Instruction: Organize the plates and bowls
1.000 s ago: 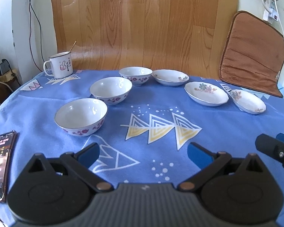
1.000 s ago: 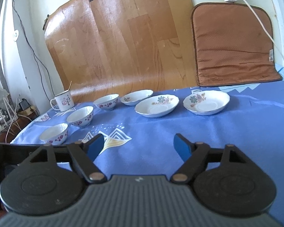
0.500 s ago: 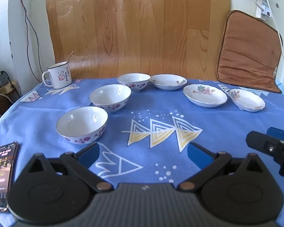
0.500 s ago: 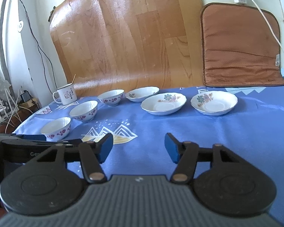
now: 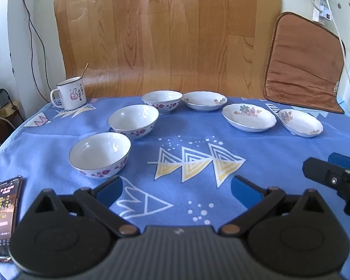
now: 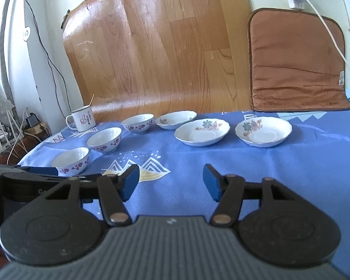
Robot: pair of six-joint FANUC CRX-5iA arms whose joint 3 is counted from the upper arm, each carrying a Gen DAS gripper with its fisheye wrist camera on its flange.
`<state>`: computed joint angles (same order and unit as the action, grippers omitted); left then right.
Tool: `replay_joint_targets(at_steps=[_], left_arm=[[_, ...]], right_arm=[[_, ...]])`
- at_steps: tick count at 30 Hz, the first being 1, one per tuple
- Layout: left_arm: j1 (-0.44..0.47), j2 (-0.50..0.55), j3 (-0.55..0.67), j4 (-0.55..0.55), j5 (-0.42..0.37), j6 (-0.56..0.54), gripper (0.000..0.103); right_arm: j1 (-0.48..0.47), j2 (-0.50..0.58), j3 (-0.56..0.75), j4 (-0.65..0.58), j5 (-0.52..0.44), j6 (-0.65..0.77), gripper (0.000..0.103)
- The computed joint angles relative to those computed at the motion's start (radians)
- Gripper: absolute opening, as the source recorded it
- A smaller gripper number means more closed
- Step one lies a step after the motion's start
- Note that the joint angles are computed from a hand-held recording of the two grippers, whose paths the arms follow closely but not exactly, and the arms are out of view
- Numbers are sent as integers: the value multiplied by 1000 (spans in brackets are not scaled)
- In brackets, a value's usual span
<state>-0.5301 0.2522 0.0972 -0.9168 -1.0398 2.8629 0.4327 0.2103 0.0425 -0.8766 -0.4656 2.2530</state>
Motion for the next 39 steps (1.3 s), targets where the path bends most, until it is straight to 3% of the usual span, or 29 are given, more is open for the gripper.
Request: replay_joint_targets(at_steps=[11, 23, 29, 39], left_arm=[[-54, -20, 5, -30, -34, 19, 103], [-47, -28, -12, 11, -69, 15, 103], [-19, -38, -29, 25, -60, 19, 103], [63, -106, -122, 39, -48, 85, 103]], right_arm=[[-42, -52, -34, -107, -9, 95, 63], [-65, -82, -59, -188, -31, 177, 63], [-46, -68, -46, -150, -25, 146, 63], [-18, 51, 98, -83, -143, 93, 63]])
